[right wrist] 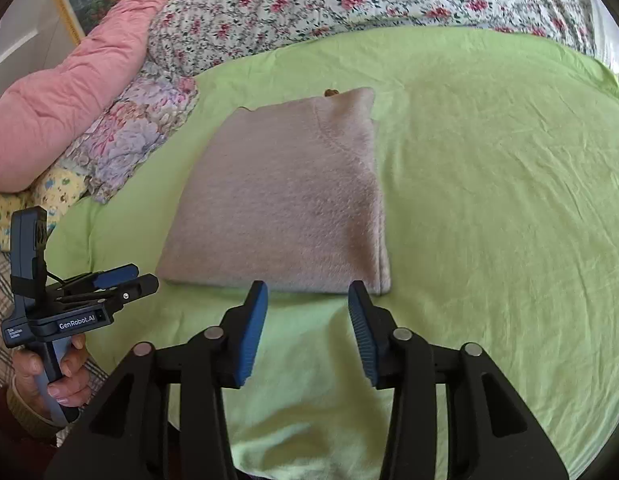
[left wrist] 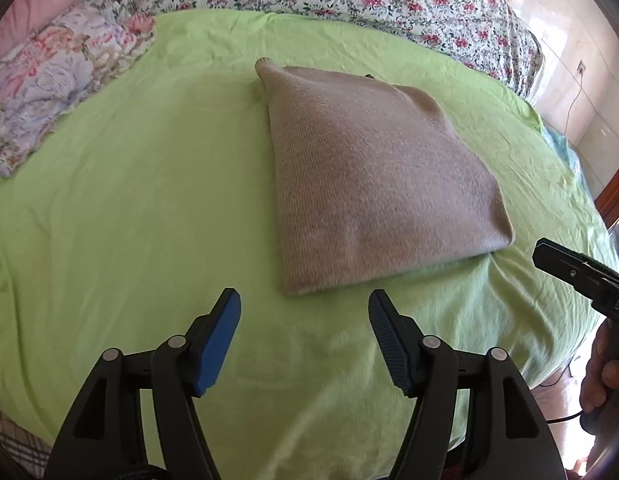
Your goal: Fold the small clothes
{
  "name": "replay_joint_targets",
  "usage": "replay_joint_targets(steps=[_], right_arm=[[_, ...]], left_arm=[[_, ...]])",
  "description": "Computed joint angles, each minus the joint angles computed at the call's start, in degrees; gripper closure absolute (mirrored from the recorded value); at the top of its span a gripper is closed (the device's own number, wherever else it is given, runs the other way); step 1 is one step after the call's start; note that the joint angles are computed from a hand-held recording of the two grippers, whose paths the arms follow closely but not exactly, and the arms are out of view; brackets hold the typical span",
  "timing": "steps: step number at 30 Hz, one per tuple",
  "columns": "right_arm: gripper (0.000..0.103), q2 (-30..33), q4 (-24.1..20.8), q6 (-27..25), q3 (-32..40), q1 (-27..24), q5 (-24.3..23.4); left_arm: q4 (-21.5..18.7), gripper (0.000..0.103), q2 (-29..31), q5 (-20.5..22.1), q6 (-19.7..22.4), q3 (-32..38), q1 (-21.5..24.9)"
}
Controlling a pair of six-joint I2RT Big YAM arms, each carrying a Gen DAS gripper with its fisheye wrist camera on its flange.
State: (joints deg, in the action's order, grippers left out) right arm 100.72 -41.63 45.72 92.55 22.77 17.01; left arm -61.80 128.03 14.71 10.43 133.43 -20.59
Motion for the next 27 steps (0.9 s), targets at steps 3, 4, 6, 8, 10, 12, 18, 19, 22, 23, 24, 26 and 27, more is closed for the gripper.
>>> replay_joint_targets(steps=[3, 4, 6, 8, 10, 12, 18, 19, 22, 23, 24, 26, 27], right_arm=[[0.041, -0.03, 0.40, -1.02, -0.08, 1.38, 1.38], [0.039, -0.04, 0.60, -1.62, -0.12, 1.77, 1.77], [0.036, 0.23, 0.67, -3.06, 0.15, 2.49, 2.04], [0.032, 0.74, 0.25, -4.19, 0.79, 3.07, 2.07], [0.029, 1.37, -0.21, -5.23, 1.51, 3.46, 2.04], [0.028, 1.74, -0.62, -5.40, 1.96, 3.62, 2.10], [0.024, 2.66, -1.12, -5.17, 3.07, 3.46, 1.70], [0.023, 2.90, -1.32, -5.18, 3.40, 3.36, 1.63], [0.021, 3.65, -1.94, -5.31, 4.31, 2.62, 0.94], [0.021, 3.82, -2.06, -5.23, 4.50, 2.47, 0.83], [0.021, 4.03, -2.07, -5.10, 4.73, 2.31, 0.67], [0.020, 4.35, -1.92, -5.08, 5.08, 1.86, 0.17], [0.020, 4.57, -1.98, -5.08, 5.36, 1.70, 0.10]], left_arm=[[4.19, 0.030, -3.60, -1.39, 0.54, -6.45, -0.15], [4.98, 0.030, -4.26, -1.66, 0.70, -7.67, -0.18], [6.14, 0.027, -5.65, -1.81, 1.57, -10.07, -0.21], [7.21, 0.026, -6.53, -2.57, 2.13, -11.58, -0.54], [8.01, 0.022, -7.27, -3.18, 2.47, -12.75, -0.79], [8.28, 0.022, -7.39, -3.32, 2.68, -12.84, -0.93], [6.53, 0.020, -5.37, -5.23, 2.50, -9.27, -1.13], [5.92, 0.020, -4.66, -6.06, 2.80, -8.13, -1.20], [3.90, 0.020, -2.45, -7.52, 2.85, -4.42, -1.33], [3.38, 0.020, -1.95, -7.61, 2.86, -3.58, -1.33], [2.98, 0.020, -1.48, -7.90, 2.81, -2.73, -1.37], [2.30, 0.020, -0.55, -8.58, 2.96, -1.07, -1.53], [1.86, 0.019, -0.06, -8.99, 3.09, -0.18, -1.64]])
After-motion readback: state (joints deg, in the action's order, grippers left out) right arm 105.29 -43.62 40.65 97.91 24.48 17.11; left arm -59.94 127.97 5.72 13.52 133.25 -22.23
